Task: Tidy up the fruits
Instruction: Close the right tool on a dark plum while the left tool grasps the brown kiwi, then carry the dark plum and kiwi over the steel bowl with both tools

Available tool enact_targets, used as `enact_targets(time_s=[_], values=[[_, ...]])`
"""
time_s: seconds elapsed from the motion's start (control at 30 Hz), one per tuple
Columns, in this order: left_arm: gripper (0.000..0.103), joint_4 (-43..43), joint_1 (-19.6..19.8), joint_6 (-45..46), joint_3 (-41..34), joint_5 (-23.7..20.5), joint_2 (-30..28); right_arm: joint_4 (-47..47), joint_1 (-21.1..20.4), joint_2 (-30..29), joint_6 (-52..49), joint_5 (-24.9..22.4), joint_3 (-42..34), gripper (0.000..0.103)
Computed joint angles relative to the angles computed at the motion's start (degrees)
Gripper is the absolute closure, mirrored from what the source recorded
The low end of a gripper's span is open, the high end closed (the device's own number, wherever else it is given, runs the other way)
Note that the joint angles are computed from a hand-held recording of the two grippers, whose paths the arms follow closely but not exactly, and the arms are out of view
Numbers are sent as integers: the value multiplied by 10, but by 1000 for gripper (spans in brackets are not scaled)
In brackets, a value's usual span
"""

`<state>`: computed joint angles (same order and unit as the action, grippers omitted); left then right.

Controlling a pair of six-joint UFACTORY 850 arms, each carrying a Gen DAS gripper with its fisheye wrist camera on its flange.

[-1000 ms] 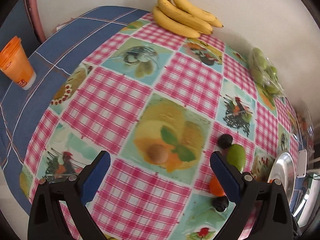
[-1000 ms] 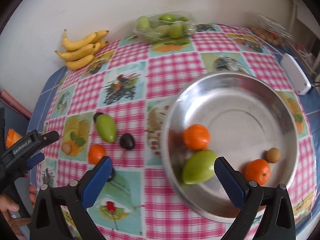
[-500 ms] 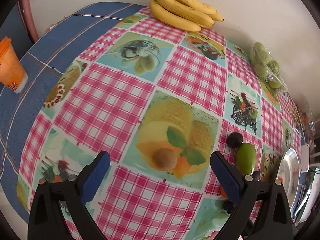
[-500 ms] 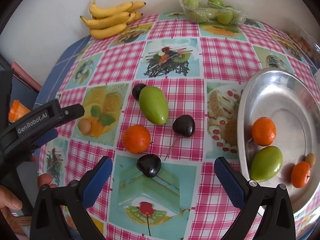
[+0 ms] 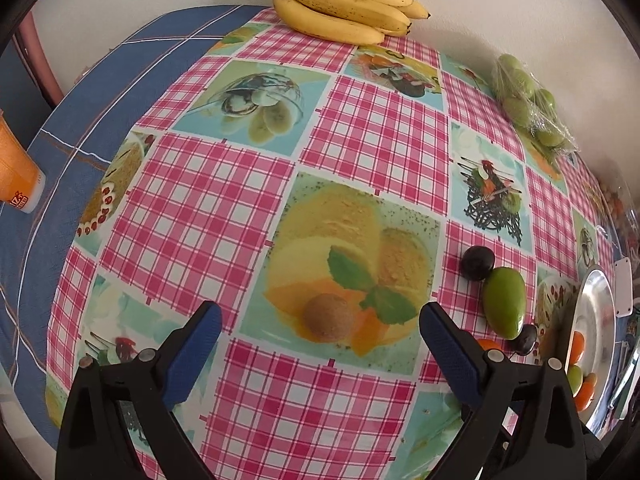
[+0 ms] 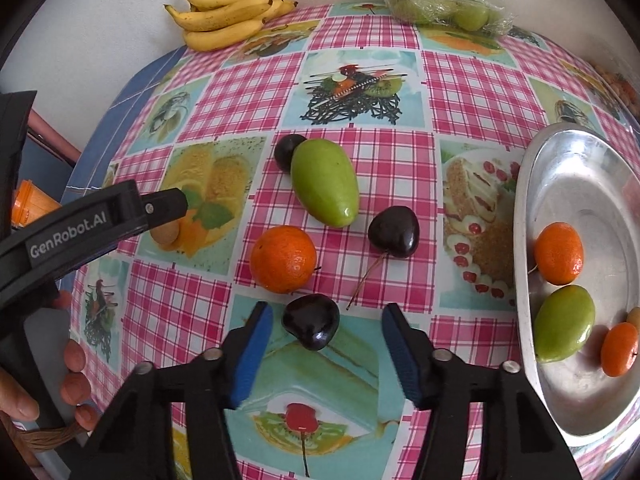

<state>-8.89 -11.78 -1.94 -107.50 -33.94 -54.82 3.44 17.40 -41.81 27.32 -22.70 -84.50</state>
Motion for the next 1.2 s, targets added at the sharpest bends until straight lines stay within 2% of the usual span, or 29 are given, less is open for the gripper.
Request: enact_targets(time_s=[0.03,0.1,0.23,0.27,0.47,0.7,0.93,1.2], values=[[8,2,0,-3,1,1,1,5,0,0,-5,0,0,55],[30,-3,1,-2,0,-3,0,21,-1,-2,-21,2,-1,60],[42,-27,5,9,-10,-22,-9,44,-3,-1,-43,6,0,69],[49,-34,6,12,-10,-23,-9,53,-4,0,-52,9,1,70],[77,-63,8,33,-15,-34,-12,60,-3,1,-60,6,0,71],[77,-81,9,50,6,-10,8,67,-3,28,-67,32,22,71],[77,-117,8,89,42,36,46,50,-3,64,-46,66,51,71],[77,-145,5,117,60,52,65,21,-9,74,-12,63,61,71]])
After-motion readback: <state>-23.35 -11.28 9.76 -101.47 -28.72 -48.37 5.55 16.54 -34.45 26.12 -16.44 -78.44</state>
